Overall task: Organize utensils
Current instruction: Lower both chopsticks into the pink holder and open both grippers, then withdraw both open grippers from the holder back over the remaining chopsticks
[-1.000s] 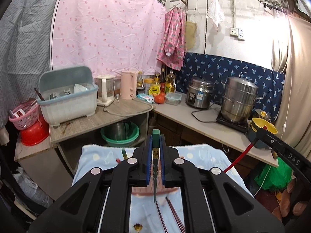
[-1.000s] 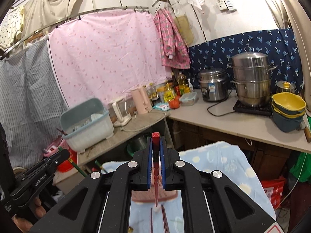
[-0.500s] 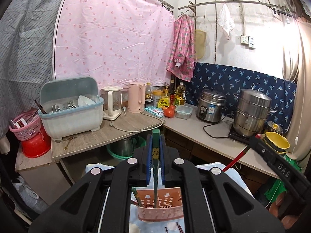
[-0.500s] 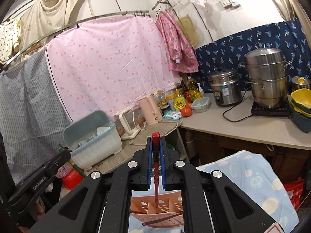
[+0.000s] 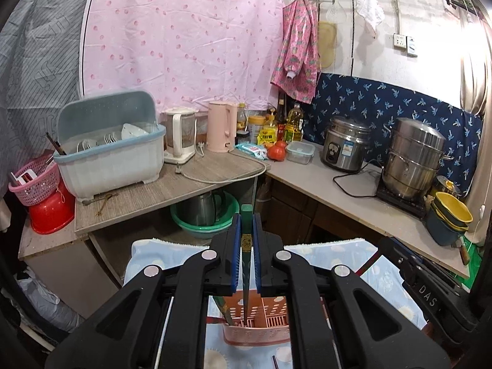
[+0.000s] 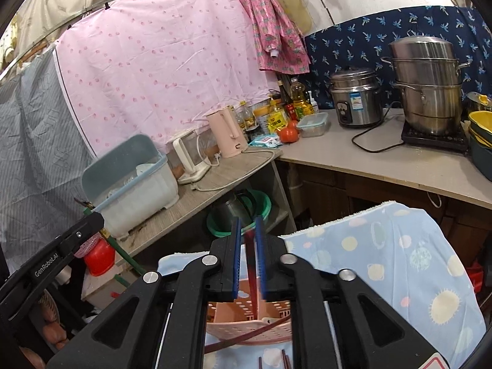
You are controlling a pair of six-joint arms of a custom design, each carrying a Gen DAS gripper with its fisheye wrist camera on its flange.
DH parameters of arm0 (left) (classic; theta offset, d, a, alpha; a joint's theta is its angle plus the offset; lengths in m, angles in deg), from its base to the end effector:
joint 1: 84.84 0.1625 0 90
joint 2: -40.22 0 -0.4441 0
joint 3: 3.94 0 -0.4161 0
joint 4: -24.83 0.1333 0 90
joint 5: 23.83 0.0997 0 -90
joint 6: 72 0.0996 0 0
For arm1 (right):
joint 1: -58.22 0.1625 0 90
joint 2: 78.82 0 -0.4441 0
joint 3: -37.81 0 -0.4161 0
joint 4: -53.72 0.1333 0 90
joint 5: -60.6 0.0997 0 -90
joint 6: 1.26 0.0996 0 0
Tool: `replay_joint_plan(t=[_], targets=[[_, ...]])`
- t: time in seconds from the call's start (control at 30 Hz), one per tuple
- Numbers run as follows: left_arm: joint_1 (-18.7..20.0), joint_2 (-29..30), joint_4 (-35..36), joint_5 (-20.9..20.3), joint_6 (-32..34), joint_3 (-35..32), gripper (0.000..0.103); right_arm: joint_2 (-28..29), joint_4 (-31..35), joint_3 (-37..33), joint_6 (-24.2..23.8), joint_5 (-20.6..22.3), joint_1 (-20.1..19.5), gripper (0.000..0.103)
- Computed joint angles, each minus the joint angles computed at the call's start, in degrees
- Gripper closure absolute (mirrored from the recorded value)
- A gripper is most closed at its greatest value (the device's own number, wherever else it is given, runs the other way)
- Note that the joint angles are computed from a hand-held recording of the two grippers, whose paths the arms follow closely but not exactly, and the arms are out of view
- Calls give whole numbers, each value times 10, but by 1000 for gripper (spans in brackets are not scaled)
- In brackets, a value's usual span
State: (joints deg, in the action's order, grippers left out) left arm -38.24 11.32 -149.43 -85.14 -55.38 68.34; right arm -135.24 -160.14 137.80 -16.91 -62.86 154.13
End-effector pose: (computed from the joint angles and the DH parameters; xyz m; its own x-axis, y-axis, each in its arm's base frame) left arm -0.4344 -0.7230 0.0905 -0.6690 0.5159 -0.5350 0.7418 0.4193 -0.5233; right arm 0.1445 -0.6343 0.3300 -0.8483 0.3926 0.3554 -0.2557 0.2842 -0.9240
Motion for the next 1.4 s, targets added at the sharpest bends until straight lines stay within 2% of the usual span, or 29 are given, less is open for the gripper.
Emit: replay_joint_plan(t=[0.07,0.1,0.13,0.2,0.53,0.97,1.4], targets=[[1,1,-4,5,-5,3,94,-3,1,4,7,0,-2,75],[1,2,-4,8,-9,3,88,-3,-3,6,7,-1,-2,69],[1,1,-2,8,-12,4,79,-4,-10,9,5,-2,-1,67],[0,-1,-9,10,-15,10,69,-6,-15,13,2,-6,0,64],[-7,-26,-17,15,-21,50,68,-26,-26,48,7,-11,12,64],[-18,-81,-31,14,-43,162,68,-53,-61,139,22,-39,29,64],[-11,-112,-3,25,-94,282,68,-58,-61,256,82,-59,10,64]])
